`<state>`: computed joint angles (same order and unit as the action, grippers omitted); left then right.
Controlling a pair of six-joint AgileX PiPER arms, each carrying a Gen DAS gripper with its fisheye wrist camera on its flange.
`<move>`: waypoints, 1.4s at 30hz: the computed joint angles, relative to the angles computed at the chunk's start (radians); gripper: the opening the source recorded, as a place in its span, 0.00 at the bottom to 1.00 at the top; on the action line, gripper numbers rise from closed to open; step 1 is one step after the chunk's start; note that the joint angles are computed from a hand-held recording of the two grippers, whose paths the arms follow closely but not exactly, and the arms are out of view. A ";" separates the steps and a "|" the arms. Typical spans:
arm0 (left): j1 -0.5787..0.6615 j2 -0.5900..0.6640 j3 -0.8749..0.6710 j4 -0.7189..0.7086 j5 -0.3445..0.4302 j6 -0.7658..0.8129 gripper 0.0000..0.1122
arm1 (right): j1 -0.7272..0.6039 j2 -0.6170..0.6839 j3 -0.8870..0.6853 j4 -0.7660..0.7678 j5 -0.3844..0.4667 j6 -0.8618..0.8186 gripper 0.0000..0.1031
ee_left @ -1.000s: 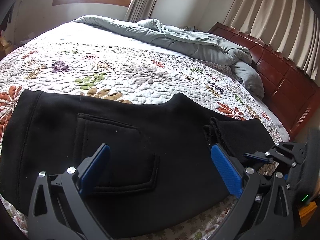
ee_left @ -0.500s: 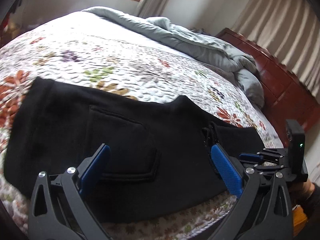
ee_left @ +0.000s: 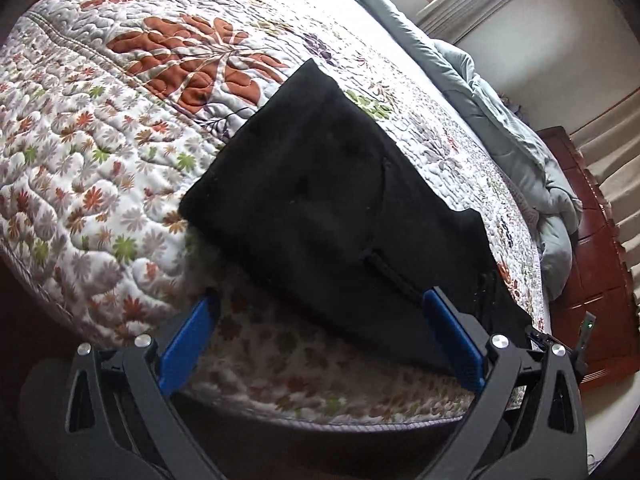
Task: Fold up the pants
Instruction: 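Move both open grippers over the folded trousers to regrasp, then close both grippers on the folded trouser edge and lift it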
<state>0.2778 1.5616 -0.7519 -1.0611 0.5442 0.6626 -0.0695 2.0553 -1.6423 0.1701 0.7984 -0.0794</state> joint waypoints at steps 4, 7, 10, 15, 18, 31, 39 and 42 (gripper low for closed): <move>0.007 -0.047 0.032 0.013 -0.028 0.010 0.89 | 0.060 -0.034 0.052 -0.045 -0.030 0.043 0.27; 0.033 -0.033 0.038 -0.009 0.005 0.012 0.89 | 0.110 -0.042 -0.026 -0.063 0.035 0.053 0.27; 0.057 -0.026 0.044 -0.044 0.014 0.049 0.89 | 0.154 -0.050 -0.084 -0.044 0.098 0.029 0.34; 0.069 -0.013 0.071 -0.134 -0.001 0.164 0.89 | 0.432 -0.129 0.065 -0.202 0.032 -0.067 0.42; 0.085 -0.018 0.084 -0.173 0.015 0.213 0.89 | 0.587 -0.185 0.217 -0.323 -0.101 -0.025 0.42; 0.100 -0.016 0.088 -0.202 0.033 0.264 0.89 | 0.591 -0.087 0.146 -0.278 -0.102 0.017 0.20; 0.087 -0.010 0.083 -0.215 0.025 0.272 0.89 | 0.578 -0.073 0.141 -0.203 -0.085 -0.025 0.23; 0.088 -0.012 0.086 -0.234 0.029 0.286 0.89 | 0.581 -0.067 0.099 -0.187 -0.037 -0.066 0.35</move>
